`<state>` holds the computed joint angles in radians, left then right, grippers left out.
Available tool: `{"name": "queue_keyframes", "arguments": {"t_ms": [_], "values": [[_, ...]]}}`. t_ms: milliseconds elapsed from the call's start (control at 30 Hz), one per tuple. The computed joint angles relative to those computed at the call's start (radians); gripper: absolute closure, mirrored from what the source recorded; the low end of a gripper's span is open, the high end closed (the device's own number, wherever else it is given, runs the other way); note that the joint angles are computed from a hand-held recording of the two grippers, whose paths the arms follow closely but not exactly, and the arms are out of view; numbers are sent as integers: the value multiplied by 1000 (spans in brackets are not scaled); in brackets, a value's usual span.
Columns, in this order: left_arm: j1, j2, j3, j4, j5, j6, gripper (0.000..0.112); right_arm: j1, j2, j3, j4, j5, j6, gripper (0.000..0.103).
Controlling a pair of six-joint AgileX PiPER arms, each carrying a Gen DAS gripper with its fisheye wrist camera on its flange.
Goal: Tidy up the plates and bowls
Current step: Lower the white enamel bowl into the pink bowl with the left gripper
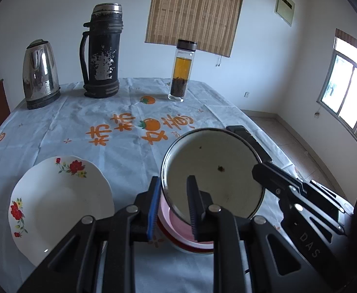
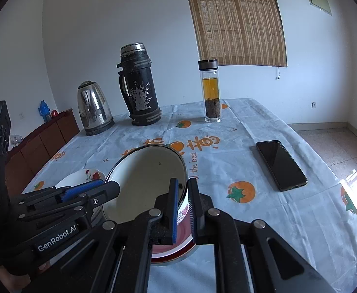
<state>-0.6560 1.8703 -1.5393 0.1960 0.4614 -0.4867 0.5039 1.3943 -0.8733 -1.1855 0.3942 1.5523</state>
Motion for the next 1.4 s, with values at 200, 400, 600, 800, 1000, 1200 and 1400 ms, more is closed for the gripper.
{"name": "queue_keyframes", "arguments": {"t_ms": [200, 400, 600, 800, 1000, 1200, 1400], "values": [[-4, 16, -19, -1, 29, 11, 93, -3, 13, -6, 55, 1, -46, 92], [0, 24, -25, -22, 38, 32, 93, -14, 22, -11, 112, -5, -99, 92], [1, 35, -32, -27, 48, 41, 93, -20, 31, -12, 153, -9, -135, 92], [-1, 40, -37, -39, 56, 56, 93, -33, 36, -13, 198, -13, -176, 92], [-1, 45, -41, -38, 63, 55, 93, -41, 52, -14, 241, -21, -213, 92], [-3, 60, -52, -50, 80, 69, 93, -44, 56, -11, 242, -24, -210, 92], [-2, 62, -53, -55, 82, 73, 93, -52, 61, -13, 275, -31, -245, 92]]}}
